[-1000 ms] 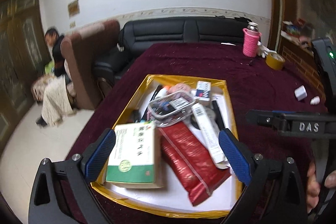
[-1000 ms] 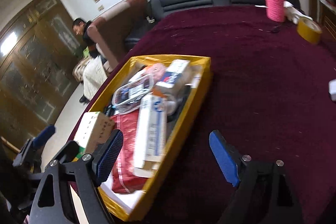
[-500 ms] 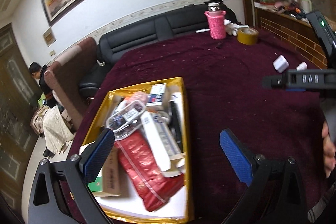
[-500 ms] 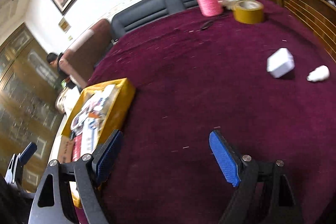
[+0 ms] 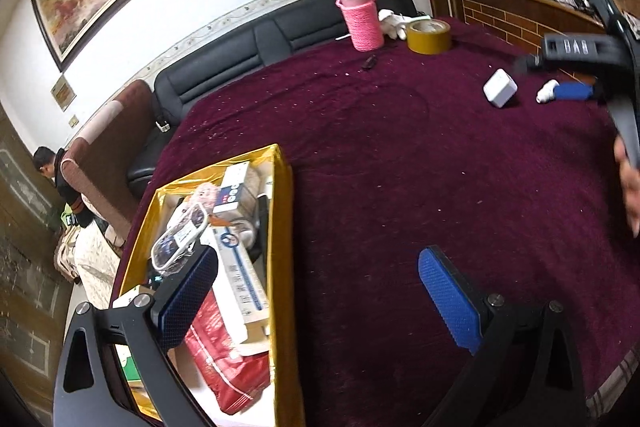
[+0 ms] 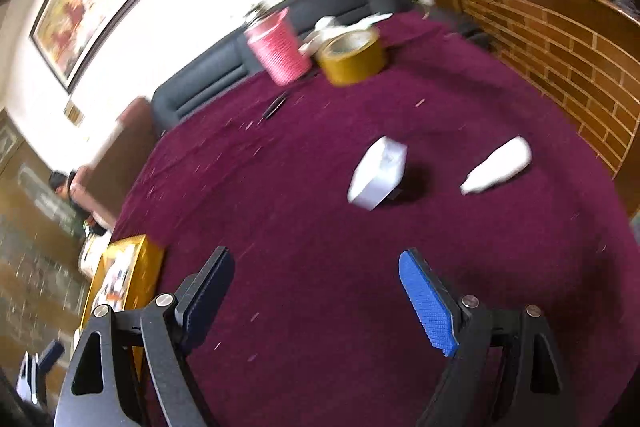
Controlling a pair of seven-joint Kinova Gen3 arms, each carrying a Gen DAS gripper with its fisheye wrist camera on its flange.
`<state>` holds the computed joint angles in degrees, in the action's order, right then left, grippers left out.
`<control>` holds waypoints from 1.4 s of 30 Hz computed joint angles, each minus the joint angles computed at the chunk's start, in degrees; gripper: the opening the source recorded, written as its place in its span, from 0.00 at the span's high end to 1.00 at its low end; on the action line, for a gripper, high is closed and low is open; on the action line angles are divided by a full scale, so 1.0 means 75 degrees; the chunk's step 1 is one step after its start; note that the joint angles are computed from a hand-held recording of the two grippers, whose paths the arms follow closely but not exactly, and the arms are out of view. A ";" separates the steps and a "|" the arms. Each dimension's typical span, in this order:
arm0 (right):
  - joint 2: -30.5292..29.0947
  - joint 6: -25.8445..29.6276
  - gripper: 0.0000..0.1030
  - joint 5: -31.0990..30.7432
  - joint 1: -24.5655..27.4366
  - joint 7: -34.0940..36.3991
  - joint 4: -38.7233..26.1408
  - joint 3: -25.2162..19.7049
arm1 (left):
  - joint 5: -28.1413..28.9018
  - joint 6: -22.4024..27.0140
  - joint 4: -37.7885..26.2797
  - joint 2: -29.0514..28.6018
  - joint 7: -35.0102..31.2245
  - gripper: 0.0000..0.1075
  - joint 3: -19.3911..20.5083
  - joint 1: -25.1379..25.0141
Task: Organize objects
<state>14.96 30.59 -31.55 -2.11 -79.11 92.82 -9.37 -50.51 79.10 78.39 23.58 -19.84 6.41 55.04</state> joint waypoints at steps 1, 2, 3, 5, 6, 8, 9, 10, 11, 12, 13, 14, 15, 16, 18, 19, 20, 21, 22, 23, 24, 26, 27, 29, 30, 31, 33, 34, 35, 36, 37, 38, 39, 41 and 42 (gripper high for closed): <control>0.0057 -0.0051 0.14 -0.0027 0.0079 -0.0020 -0.0065 0.0052 | 0.0022 0.0003 -0.0047 0.0042 -0.0054 0.07 0.0012 -0.0014; 0.0128 -0.0041 0.14 0.0024 0.0210 -0.0099 -0.0163 0.0006 | 0.0050 -0.0004 -0.0091 0.0082 -0.0112 0.07 0.0017 -0.0028; 0.0202 -0.0016 0.14 0.0117 0.0421 -0.0196 -0.0256 -0.0163 | 0.0086 -0.0011 -0.0157 0.0135 -0.0182 0.07 0.0017 -0.0043; 0.0379 0.0094 0.14 0.0408 0.0884 -0.0516 -0.0483 -0.0590 | 0.0159 -0.0066 -0.0192 0.0179 -0.0298 0.07 0.0000 -0.0067; 0.0430 0.0129 0.14 0.0422 0.0987 -0.0564 -0.0534 -0.0679 | 0.0189 -0.0097 -0.0223 0.0217 -0.0347 0.07 -0.0010 -0.0070; 0.0470 0.0121 0.14 0.0425 0.1168 -0.0561 -0.0528 -0.0909 | 0.0265 -0.0176 -0.0233 0.0248 -0.0427 0.07 -0.0040 -0.0092; 0.0519 0.0155 0.13 0.0604 0.1164 -0.0670 -0.0597 -0.0974 | 0.0315 -0.0217 -0.0226 0.0252 -0.0451 0.07 -0.0052 -0.0104; 0.0598 0.0258 0.13 0.0908 0.1024 -0.0901 -0.0751 -0.0914 | 0.0374 -0.0263 -0.0227 0.0258 -0.0483 0.07 -0.0059 -0.0127; 0.0706 0.0392 0.12 0.1203 0.0844 -0.1196 -0.0949 -0.0808 | 0.0440 -0.0322 -0.0212 0.0251 -0.0509 0.07 -0.0062 -0.0152; 0.0892 0.0516 0.12 0.1374 0.0798 -0.1414 -0.1210 -0.0821 | 0.0489 -0.0369 -0.0190 0.0241 -0.0510 0.07 -0.0068 -0.0159; 0.1021 0.0558 0.12 0.1449 0.0818 -0.1533 -0.1358 -0.0887 | 0.0525 -0.0419 -0.0161 0.0228 -0.0504 0.07 -0.0077 -0.0166; 0.1202 0.0644 0.12 0.1507 0.0751 -0.1673 -0.1604 -0.0812 | 0.0555 -0.0452 -0.0132 0.0208 -0.0491 0.07 -0.0083 -0.0166; 0.1343 0.0726 0.12 0.1550 0.0579 -0.1798 -0.1834 -0.0608 | 0.0576 -0.0465 -0.0104 0.0188 -0.0474 0.07 -0.0088 -0.0161; 0.1531 0.0803 0.12 0.1631 0.0410 -0.1925 -0.2131 -0.0428 | 0.0591 -0.0463 -0.0082 0.0175 -0.0448 0.07 -0.0094 -0.0155; 0.1865 0.1147 0.12 0.1731 0.0141 -0.2055 -0.2718 -0.0137 | 0.0615 -0.0456 -0.0043 0.0138 -0.0410 0.07 -0.0102 -0.0165; 0.2099 0.1363 0.12 0.1691 0.0042 -0.2016 -0.3072 -0.0036 | 0.0623 -0.0476 0.0003 0.0100 -0.0376 0.07 -0.0102 -0.0176; 0.2309 0.1673 0.12 0.1539 0.0063 -0.1853 -0.3395 -0.0045 | 0.0624 -0.0487 0.0025 0.0080 -0.0355 0.07 -0.0096 -0.0188; 0.2567 0.1984 0.12 0.1278 0.0143 -0.1567 -0.3693 -0.0159 | 0.0623 -0.0508 0.0057 0.0057 -0.0320 0.07 -0.0093 -0.0202; 0.2773 0.2295 0.12 0.1077 0.0308 -0.1257 -0.3915 -0.0379 | 0.0618 -0.0541 0.0104 0.0025 -0.0270 0.07 -0.0092 -0.0218; 0.2941 0.2605 0.12 0.0937 0.0510 -0.0946 -0.4083 -0.0704 | 0.0617 -0.0576 0.0149 -0.0007 -0.0229 0.07 -0.0083 -0.0236; 0.3078 0.2916 0.11 0.0825 0.0688 -0.0635 -0.4182 -0.1053 | 0.0624 -0.0632 0.0198 -0.0038 -0.0184 0.07 -0.0072 -0.0265; 0.3195 0.3537 0.11 0.0771 0.1027 -0.0014 -0.4259 -0.1758 | 0.0652 -0.0802 0.0321 -0.0117 -0.0093 0.07 -0.0044 -0.0341; 0.3279 0.3848 0.11 0.0709 0.1180 0.0297 -0.4285 -0.2112 | 0.0675 -0.0896 0.0382 -0.0153 -0.0058 0.07 -0.0027 -0.0386; 0.3335 0.4469 0.11 0.0340 0.1487 0.0918 -0.4094 -0.2820 | 0.0687 -0.1114 0.0532 -0.0248 0.0046 0.07 -0.0001 -0.0456; 0.3433 0.4780 0.11 0.0064 0.1640 0.1229 -0.3939 -0.3174 | 0.0670 -0.1222 0.0609 -0.0297 0.0125 0.07 0.0009 -0.0474; 0.3531 0.5091 0.11 -0.0089 0.1831 0.1540 -0.3810 -0.3528 | 0.0641 -0.1384 0.0725 -0.0370 0.0227 0.07 0.0022 -0.0497; 0.3407 0.5562 0.11 -0.0022 0.1984 0.2161 -0.3582 -0.3825 | 0.0556 -0.1678 0.0929 -0.0512 0.0440 0.07 0.0061 -0.0541; 0.3252 0.5611 0.11 -0.0025 0.2004 0.2408 -0.3443 -0.3761 | 0.0437 -0.1757 0.1018 -0.0567 0.0591 0.07 0.0226 -0.0654; 0.3037 0.5536 0.11 -0.0152 0.1964 0.2532 -0.3228 -0.3556 | 0.0289 -0.1856 0.1126 -0.0632 0.0778 0.07 0.0433 -0.0797; 0.2760 0.5338 0.11 -0.0403 0.1905 0.2651 -0.2910 -0.3258 | 0.0117 -0.2032 0.1297 -0.0730 0.1051 0.07 0.0498 -0.0826; 0.2454 0.5088 0.11 -0.0693 0.1850 0.2796 -0.2559 -0.2951 | -0.0068 -0.2253 0.1489 -0.0849 0.1362 0.07 0.0422 -0.0737; 0.2164 0.4791 0.11 -0.0922 0.1833 0.2938 -0.2206 -0.2763 | -0.0269 -0.2352 0.1622 -0.0983 0.1672 0.07 0.0216 -0.0506; 0.1910 0.4480 0.11 -0.1052 0.1838 0.3018 -0.1905 -0.2692 | -0.0504 -0.2327 0.1709 -0.1037 0.1983 0.07 0.0093 -0.0311; 0.1394 0.3922 0.10 -0.1338 0.1664 0.3222 -0.1393 -0.2403 | -0.1053 -0.1903 0.1756 -0.1079 0.2604 0.06 -0.0396 0.0379; 0.1182 0.3621 0.10 -0.1419 0.1665 0.3259 -0.1150 -0.2436 | -0.1361 -0.1593 0.1788 -0.1064 0.2915 0.05 -0.0638 0.0733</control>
<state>23.83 57.75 -42.19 10.37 -54.67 84.19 -27.65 -60.72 67.16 91.80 15.60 2.02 1.63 60.54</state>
